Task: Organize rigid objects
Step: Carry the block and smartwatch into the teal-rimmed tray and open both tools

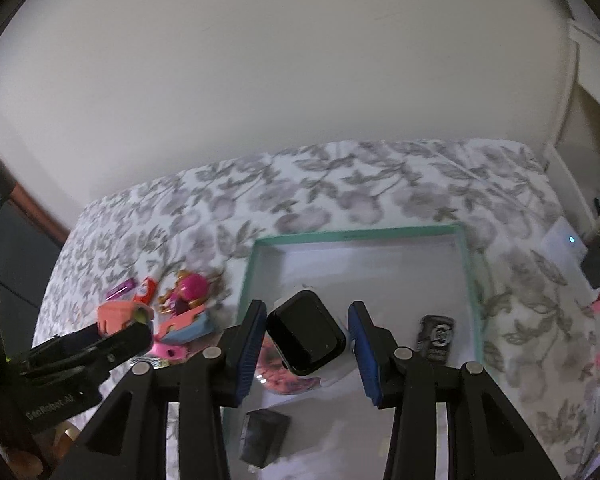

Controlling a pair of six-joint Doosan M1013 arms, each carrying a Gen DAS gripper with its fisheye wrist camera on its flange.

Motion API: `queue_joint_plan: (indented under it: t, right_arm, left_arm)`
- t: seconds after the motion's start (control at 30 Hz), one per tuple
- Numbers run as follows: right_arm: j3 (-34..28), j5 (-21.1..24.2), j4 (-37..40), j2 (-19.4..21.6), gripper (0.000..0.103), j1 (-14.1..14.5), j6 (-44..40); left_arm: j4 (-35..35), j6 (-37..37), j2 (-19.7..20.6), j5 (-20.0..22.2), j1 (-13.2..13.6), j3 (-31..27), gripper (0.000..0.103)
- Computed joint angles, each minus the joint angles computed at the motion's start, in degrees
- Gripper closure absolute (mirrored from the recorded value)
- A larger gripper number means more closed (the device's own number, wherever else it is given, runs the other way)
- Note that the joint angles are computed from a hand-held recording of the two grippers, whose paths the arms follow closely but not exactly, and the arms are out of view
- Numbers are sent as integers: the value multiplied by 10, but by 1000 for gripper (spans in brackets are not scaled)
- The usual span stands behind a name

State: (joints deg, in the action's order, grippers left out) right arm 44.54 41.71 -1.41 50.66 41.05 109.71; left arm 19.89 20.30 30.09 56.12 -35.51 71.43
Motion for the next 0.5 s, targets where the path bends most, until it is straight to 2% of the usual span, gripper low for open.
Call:
queue_joint_plan:
  t: [0.1, 0.27, 0.37, 0.5]
  right_arm:
    - [4, -5, -7, -1, 58, -5, 23]
    - [30, -38, -31, -9, 58, -12, 67]
    - [44, -58, -31, -12, 58, -18, 89]
    - [60, -83, -37, -16, 58, -24, 123]
  left_arm:
    - [3, 24, 27, 14, -3, -35, 31]
    - [-18, 41, 60, 6, 0, -69, 31]
    - [3, 39, 77, 6, -3, -87, 31]
    - [35, 33, 87, -21, -5, -90, 31]
